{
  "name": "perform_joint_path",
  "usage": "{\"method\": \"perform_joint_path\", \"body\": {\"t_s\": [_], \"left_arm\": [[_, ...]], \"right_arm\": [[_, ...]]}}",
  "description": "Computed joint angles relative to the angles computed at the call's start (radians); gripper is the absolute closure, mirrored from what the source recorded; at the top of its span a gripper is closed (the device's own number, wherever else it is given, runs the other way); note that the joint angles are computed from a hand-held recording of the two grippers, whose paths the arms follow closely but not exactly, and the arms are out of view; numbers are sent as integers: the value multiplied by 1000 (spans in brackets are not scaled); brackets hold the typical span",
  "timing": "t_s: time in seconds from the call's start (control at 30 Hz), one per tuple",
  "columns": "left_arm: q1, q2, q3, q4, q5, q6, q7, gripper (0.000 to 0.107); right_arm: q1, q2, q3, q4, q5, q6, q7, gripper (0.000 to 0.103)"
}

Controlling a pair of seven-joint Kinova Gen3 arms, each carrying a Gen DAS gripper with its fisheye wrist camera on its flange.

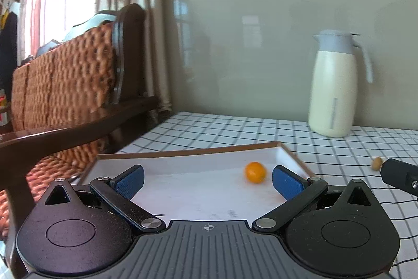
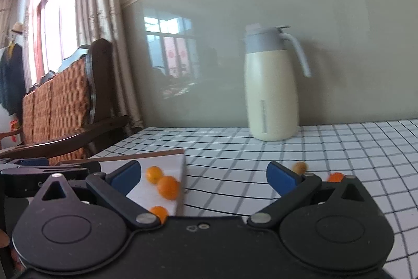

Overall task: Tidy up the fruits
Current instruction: 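Withdraw both tools from the box toward the remaining fruit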

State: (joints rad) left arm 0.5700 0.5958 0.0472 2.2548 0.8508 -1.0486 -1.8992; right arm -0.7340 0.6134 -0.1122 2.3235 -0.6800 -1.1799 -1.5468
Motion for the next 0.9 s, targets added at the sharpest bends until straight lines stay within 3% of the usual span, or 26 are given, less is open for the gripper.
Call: {"method": "perform_joint_path", "body": {"t_s": [0.5,0.73,0.8,0.9], "left_arm": [[60,23,27,-81,-38,73,-48,4],[79,34,31,-128,-42,116,-75,4],[82,38,32,-142,-51,127,-78,4],[88,44,33,-166,-68,150,-89,4]], "right_arm": [[-12,-25,22,66,-198,-3,-26,7],[21,-42,32,78,-210,56,-43,21],[35,-48,37,82,-208,77,-54,29],[51,-51,47,83,-200,102,-64,32]]}}
